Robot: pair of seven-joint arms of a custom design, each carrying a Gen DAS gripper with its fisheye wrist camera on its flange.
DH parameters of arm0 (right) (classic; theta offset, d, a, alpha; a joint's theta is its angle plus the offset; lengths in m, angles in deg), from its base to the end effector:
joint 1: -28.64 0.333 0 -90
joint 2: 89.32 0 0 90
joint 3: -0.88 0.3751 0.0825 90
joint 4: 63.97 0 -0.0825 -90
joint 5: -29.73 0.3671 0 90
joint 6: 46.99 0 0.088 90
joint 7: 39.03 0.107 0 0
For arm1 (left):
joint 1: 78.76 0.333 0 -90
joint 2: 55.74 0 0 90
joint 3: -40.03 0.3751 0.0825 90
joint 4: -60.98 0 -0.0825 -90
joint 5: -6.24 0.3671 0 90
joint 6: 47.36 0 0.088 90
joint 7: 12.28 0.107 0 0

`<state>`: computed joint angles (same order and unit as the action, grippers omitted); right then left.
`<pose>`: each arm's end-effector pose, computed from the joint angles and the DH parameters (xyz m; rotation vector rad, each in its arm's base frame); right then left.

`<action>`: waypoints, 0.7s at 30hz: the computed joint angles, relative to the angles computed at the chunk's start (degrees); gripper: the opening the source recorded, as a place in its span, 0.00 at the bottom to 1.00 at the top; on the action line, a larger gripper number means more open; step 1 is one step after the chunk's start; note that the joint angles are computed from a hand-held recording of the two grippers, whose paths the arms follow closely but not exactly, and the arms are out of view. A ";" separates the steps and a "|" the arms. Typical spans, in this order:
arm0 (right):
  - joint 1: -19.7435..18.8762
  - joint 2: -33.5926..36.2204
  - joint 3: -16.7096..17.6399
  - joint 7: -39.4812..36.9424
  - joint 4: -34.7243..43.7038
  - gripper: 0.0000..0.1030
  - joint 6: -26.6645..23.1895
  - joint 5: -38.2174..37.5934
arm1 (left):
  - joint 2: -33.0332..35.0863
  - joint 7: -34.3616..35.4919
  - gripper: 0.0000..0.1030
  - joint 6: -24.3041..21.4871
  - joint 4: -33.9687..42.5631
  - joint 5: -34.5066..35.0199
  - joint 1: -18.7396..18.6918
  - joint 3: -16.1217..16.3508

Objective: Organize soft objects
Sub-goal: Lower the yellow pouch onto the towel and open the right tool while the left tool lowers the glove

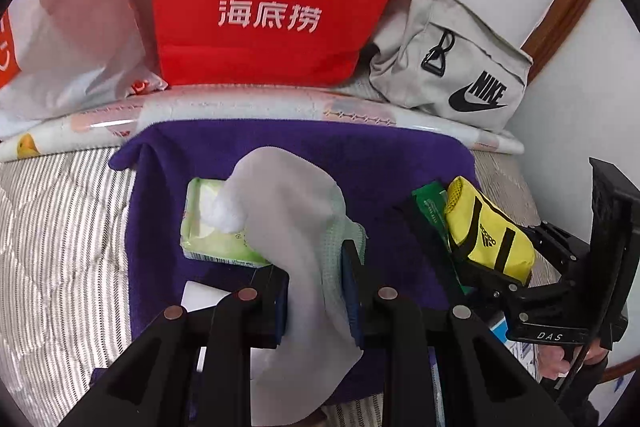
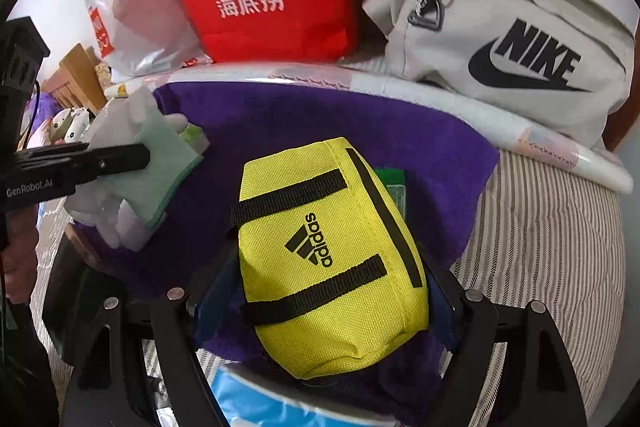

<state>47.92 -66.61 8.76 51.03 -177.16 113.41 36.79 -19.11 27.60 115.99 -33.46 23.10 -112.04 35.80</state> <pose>0.5938 0.2874 0.3817 -2.2165 1.5609 -0.1714 0.5937 -0.4600 0.3622 -2.0338 2.0547 -0.8338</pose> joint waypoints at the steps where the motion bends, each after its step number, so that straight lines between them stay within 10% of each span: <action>1: 0.10 0.31 -0.18 0.20 0.35 0.79 -0.48 -0.11 | 0.19 0.20 0.22 -0.04 0.15 -0.09 0.13 -0.15; 15: 1.17 3.28 -1.00 2.00 4.54 0.80 -5.76 -1.73 | 1.23 2.92 0.22 -0.99 1.17 -1.21 0.92 -0.76; 21: 2.27 3.22 -2.13 3.47 4.50 0.84 -5.83 -2.54 | 0.63 2.48 0.37 -1.44 0.90 0.02 -0.33 0.50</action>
